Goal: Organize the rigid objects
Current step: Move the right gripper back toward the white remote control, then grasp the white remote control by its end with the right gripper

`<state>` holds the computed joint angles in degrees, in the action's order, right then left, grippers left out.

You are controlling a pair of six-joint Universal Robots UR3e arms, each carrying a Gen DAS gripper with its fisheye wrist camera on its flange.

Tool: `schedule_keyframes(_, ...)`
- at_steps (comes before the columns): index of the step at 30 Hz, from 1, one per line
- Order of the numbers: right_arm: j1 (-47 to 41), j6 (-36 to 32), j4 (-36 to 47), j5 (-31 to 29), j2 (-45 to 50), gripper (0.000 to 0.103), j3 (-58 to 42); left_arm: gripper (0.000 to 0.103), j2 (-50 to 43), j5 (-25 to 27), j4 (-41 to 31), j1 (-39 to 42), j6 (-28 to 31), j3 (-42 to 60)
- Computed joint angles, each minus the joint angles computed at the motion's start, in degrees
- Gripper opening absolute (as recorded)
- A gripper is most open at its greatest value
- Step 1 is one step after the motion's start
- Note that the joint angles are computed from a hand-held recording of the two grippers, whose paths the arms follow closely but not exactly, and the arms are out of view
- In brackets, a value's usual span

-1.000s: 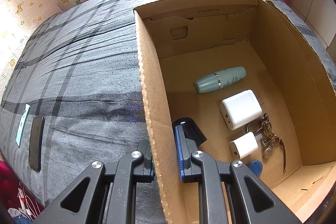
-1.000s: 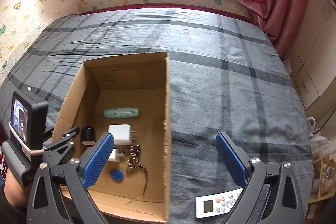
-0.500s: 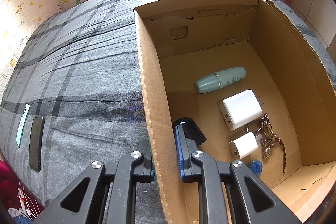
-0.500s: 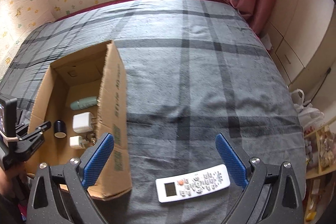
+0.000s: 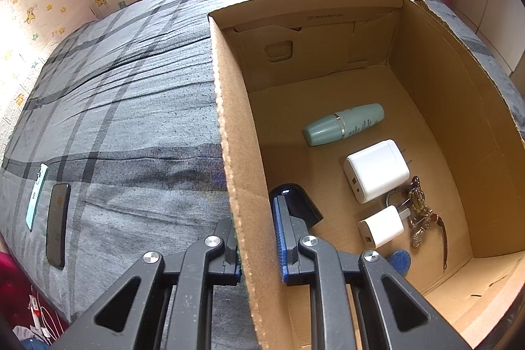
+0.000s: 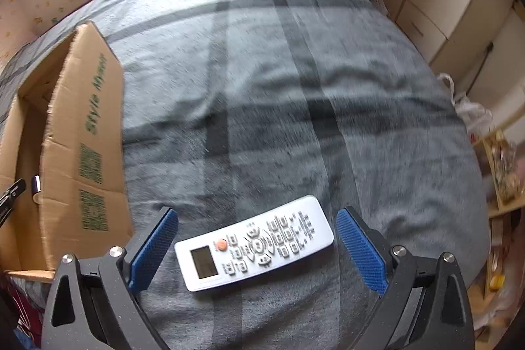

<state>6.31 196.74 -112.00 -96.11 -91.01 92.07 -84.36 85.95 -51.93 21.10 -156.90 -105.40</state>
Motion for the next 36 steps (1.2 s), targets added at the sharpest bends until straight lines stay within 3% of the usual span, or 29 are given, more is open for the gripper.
schedule_keyframes(10,-1.5,9.0,0.4,0.2,1.7,0.100,2.9,0.017,0.1,-0.1,0.0,0.1,-0.1,-0.1)
schedule_keyframes(19,0.6,18.4,2.6,-2.8,7.4,0.100,-1.0,0.017,0.0,0.0,0.1,0.1,0.0,-0.1)
schedule_keyframes(28,-1.0,22.0,3.6,1.9,8.2,0.099,0.1,0.017,0.1,0.0,0.0,0.0,0.0,0.0)
schedule_keyframes(33,0.4,21.7,2.8,1.3,10.1,0.099,-0.9,0.017,0.0,0.1,0.2,-0.1,-0.1,-0.1)
schedule_keyframes(36,1.6,21.4,2.3,1.4,11.9,0.089,-2.6,0.017,0.0,0.1,0.2,-0.1,-0.1,-0.1)
